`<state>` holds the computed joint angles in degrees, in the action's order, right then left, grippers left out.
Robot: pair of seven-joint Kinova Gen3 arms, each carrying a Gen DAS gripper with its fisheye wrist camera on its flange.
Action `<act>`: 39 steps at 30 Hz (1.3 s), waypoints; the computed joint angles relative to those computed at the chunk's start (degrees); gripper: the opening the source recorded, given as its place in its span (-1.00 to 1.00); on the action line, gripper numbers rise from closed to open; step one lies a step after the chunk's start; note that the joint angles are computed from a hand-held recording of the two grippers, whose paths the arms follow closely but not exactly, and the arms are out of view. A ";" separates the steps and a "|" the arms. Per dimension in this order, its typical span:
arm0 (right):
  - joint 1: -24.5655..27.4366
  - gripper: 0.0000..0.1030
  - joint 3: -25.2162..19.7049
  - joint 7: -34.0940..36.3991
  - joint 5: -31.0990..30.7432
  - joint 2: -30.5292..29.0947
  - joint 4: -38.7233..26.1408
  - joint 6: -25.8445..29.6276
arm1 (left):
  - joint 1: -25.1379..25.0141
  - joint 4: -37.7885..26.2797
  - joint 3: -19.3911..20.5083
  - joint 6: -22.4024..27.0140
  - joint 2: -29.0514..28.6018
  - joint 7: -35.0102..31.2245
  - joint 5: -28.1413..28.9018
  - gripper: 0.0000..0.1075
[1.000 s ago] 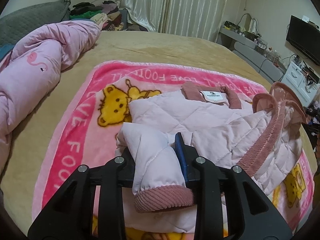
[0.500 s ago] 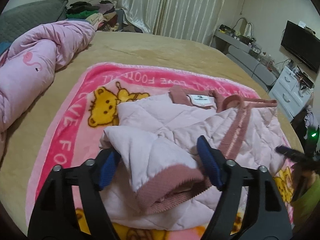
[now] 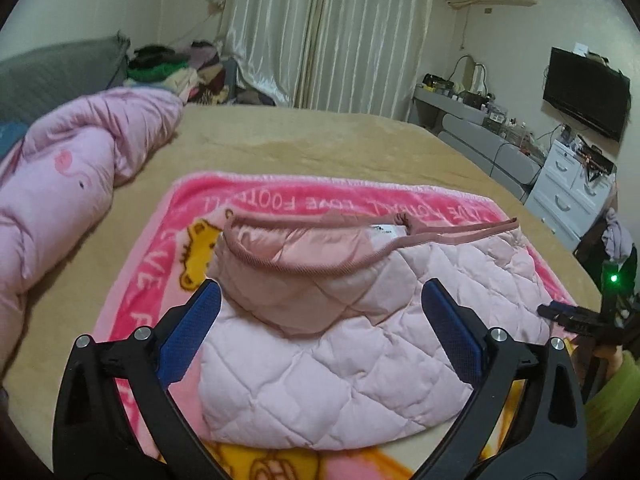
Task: Fold large clothes
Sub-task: 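Open both tools and release the folded hem onto the jacket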
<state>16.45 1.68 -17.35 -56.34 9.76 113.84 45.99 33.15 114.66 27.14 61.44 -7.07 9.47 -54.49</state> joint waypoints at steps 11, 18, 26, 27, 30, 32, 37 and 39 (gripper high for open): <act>4.22 0.92 3.28 6.61 -3.90 -2.14 0.71 0.35 | 5.70 1.52 -1.36 5.81 4.08 2.63 2.08 0.75; 3.89 0.92 2.89 5.07 -2.99 -0.46 0.03 -3.96 | 4.97 4.84 -3.85 3.49 4.48 3.26 5.10 0.75; 2.25 0.92 -0.02 -0.25 1.72 2.69 -1.01 -10.52 | 3.06 7.65 -5.64 -0.18 4.83 3.21 6.66 0.75; 2.24 0.92 -0.47 -0.92 2.30 2.99 -1.25 -11.00 | 2.74 8.11 -5.94 -0.90 4.85 3.13 6.93 0.75; 2.03 0.92 -1.79 -3.04 3.90 4.00 -2.05 -12.25 | 1.66 9.40 -6.81 -3.52 5.07 2.90 7.42 0.75; 2.66 0.92 -2.77 -3.15 4.04 4.55 -2.50 -12.31 | -0.17 10.86 -6.82 -6.35 4.98 2.86 7.93 0.75; 3.82 0.92 -5.10 -1.95 3.25 6.68 -4.03 -11.80 | 3.74 15.93 -16.94 -18.00 2.95 5.05 7.60 0.75; 4.06 0.92 -5.99 -1.35 2.68 7.66 -4.83 -11.42 | 6.47 18.01 -22.25 -22.66 2.37 7.04 5.73 0.75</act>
<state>20.51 -4.30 -18.70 -53.66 17.42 109.02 34.58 39.62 132.67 4.90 38.78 -4.70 16.51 -48.77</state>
